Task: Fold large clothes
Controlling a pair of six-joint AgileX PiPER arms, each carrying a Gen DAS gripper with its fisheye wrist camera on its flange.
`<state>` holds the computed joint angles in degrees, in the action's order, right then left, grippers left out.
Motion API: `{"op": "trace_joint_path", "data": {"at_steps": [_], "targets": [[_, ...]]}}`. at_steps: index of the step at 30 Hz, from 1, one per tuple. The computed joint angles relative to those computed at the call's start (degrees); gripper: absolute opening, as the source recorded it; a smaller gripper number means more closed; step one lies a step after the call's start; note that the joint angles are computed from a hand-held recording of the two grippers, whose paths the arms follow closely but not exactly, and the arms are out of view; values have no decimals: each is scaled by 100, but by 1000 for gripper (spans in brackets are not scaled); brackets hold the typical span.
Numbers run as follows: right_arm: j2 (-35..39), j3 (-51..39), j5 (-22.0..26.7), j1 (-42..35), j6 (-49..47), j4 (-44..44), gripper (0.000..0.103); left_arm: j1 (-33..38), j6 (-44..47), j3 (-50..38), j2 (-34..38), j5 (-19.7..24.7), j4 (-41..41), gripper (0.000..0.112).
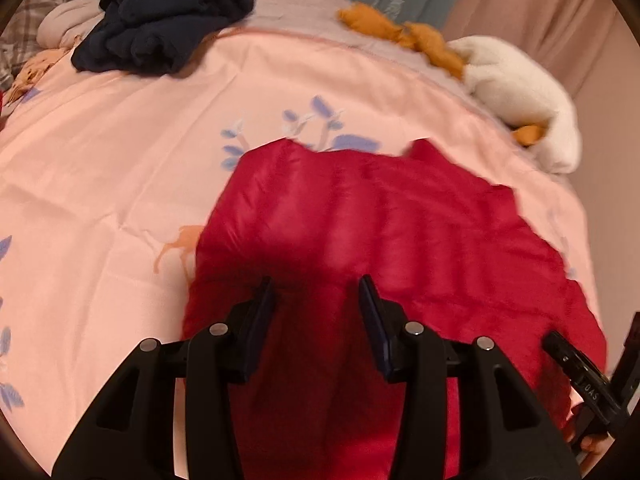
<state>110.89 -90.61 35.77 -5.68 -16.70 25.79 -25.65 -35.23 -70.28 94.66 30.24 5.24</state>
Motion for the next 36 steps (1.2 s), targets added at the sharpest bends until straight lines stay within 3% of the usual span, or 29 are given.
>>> {"op": "trace_joint_path", "data": {"at_steps": [2, 5, 8, 12, 13, 15, 18, 20, 24, 28, 33, 36], "targets": [[-366, 456, -175, 0, -544, 404, 52, -251, -198, 226, -269, -89, 380, 45], [-437, 619, -114, 122, -477, 221, 52, -581, -121, 457, -405, -186, 424, 45], [-179, 458, -42, 372, 271, -746, 52, -994, -690, 266, -21, 165, 1196, 45], [-63, 380, -13, 416, 477, -912, 52, -1079, -848, -46, 324, 505, 1231, 50], [-126, 407, 45, 354, 388, -734, 54, -1026, -794, -74, 289, 537, 1061, 51], [-412, 685, 113, 128, -93, 26, 63, -950, -738, 101, 14, 423, 630, 73], [-1199, 1549, 95, -410, -1365, 1448, 75, -1091, -1486, 701, -698, 135, 804, 93], [-1729, 2109, 161, -848, -1980, 2043, 80, -1231, -1799, 1188, -1283, -87, 821, 95], [-2419, 2884, 1135, -2434, -2977, 3142, 88, -1783, -2826, 1990, -2350, -20, 1451, 99], [-2547, 3110, 2019, -4188, -3336, 3454, 92, -2643, -4228, 2664, -3287, 522, 2431, 102], [-2084, 2773, 2894, -6024, -3424, 3545, 97, -4254, -5786, 3165, -4056, 1838, 3194, 102], [-1624, 2453, 2932, -6484, -3277, 3625, 97, -5315, -6759, 3313, -4315, 2623, 3527, 102]]}}
